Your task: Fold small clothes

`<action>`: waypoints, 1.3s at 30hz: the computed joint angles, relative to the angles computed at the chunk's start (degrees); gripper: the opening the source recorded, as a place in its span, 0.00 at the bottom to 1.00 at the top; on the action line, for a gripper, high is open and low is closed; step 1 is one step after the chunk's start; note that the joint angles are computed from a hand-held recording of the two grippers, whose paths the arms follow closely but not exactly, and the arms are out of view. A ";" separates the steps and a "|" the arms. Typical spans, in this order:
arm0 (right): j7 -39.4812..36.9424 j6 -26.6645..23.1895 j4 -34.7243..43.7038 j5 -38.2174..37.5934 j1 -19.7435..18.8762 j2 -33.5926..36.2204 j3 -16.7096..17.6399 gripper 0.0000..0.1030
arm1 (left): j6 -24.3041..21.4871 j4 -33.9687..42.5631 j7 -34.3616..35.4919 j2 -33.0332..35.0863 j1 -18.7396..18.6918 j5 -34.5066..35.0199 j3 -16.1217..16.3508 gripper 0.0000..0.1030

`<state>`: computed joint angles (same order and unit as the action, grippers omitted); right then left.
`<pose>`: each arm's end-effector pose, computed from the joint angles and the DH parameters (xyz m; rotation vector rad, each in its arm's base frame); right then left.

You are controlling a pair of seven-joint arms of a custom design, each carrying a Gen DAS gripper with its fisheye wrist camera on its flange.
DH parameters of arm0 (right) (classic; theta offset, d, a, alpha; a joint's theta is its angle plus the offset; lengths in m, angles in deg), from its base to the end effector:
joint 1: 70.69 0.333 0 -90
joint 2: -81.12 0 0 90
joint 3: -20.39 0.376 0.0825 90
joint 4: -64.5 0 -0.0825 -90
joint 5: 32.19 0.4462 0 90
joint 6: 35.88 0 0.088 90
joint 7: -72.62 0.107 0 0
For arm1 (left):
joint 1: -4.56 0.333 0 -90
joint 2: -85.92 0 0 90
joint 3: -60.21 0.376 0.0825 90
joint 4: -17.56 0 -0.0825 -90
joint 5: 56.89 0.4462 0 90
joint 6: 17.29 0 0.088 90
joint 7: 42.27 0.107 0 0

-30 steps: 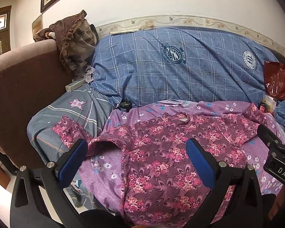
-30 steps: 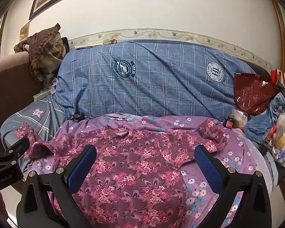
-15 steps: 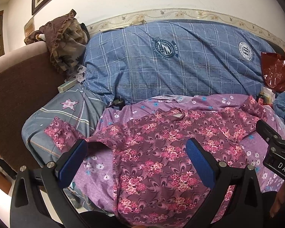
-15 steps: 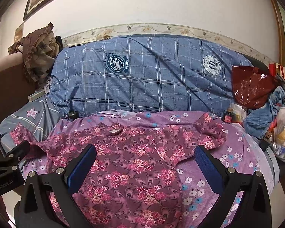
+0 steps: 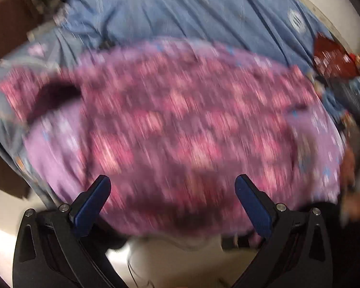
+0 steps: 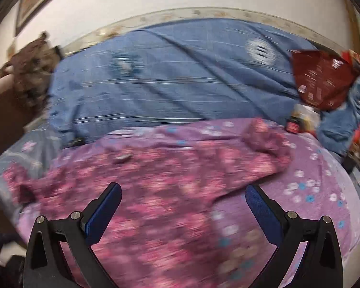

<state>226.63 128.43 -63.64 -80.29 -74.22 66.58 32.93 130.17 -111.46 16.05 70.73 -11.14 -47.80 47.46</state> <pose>0.5453 0.1390 0.5921 -1.4312 1.7949 -0.8968 0.4837 -0.2758 0.5681 -1.8698 1.9893 -0.7177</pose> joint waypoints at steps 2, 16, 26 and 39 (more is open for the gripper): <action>3.69 -0.56 0.63 -4.06 -3.62 1.59 -0.84 1.00 | 0.88 -3.12 5.08 -1.44 -3.49 -5.82 1.41 1.00; -17.38 -15.18 27.42 7.42 1.59 24.94 -11.58 1.00 | -4.95 0.73 16.58 2.35 -2.35 -14.84 1.08 1.00; -40.21 -20.31 30.76 37.93 -0.68 28.69 -10.21 0.09 | -3.47 3.28 4.68 4.91 2.25 3.00 -0.24 1.00; -66.38 -2.53 23.79 87.80 8.94 12.21 -12.99 0.12 | 4.16 -1.35 4.27 0.02 3.76 1.53 2.45 1.00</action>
<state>160.25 125.90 -39.85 7.51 -65.28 78.79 19.94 134.33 -112.81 20.32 70.75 -7.38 -46.27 49.91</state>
